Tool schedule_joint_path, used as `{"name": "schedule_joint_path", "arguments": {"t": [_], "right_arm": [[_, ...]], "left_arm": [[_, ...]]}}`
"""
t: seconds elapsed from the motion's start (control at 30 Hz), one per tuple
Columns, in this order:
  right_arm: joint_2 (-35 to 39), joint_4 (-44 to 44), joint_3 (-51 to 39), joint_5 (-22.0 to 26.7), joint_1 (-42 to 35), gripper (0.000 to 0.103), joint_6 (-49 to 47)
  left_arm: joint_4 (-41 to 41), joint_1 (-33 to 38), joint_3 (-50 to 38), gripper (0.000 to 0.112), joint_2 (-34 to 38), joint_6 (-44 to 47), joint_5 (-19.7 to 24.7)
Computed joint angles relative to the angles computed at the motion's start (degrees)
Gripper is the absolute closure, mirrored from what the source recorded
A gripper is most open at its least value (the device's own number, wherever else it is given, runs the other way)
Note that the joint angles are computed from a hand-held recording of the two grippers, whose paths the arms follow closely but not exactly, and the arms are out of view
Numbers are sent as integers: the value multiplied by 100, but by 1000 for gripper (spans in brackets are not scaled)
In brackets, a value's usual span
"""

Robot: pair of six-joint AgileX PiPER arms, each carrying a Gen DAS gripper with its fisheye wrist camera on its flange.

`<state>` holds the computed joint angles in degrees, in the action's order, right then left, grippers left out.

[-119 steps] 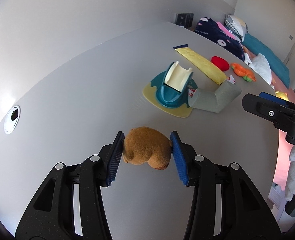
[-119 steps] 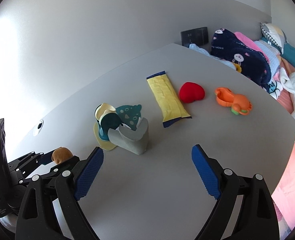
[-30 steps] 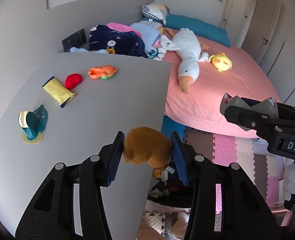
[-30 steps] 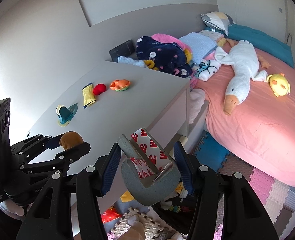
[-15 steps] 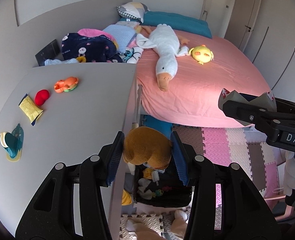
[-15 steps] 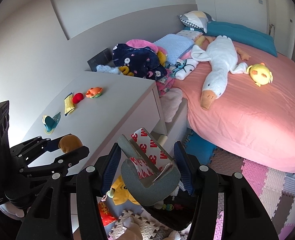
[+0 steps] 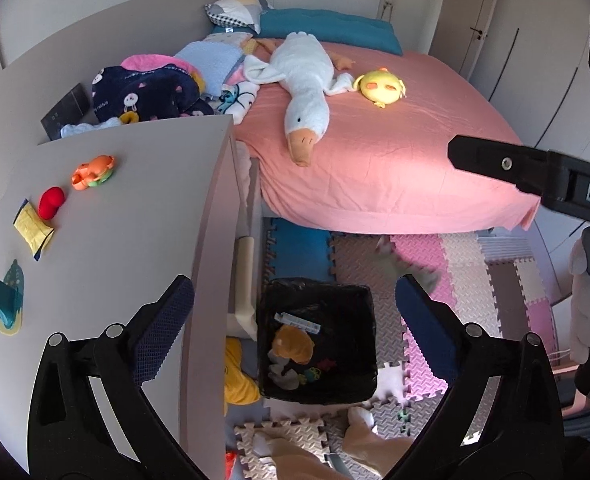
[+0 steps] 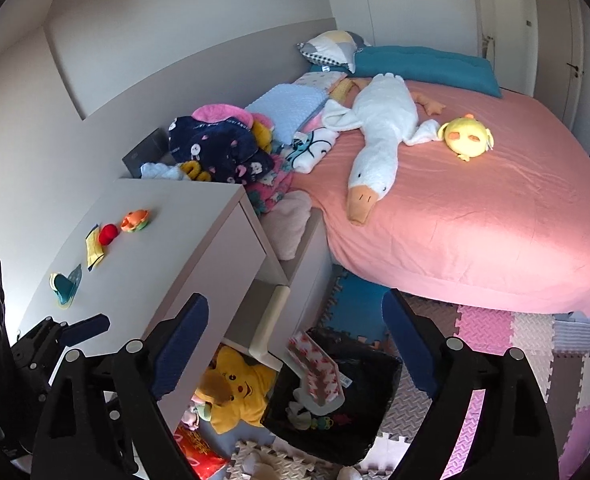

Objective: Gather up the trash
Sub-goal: 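Move left tool toward teal dinosaur seat while right tool approaches orange toy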

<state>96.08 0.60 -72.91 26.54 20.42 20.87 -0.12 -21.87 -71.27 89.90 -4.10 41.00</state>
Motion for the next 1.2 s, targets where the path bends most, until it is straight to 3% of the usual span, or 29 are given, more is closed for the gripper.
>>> {"name": "schedule_joint_path", "arguments": {"t": [0.7,1.2], "right_arm": [[228,150,-295,-124,239,13,-118],[1067,242,-1407,153,985,13,-244]], "left_arm": [[-87,549,349,15,-288,117,-66],[-288,1680,915,15,-820,573,-66]]}}
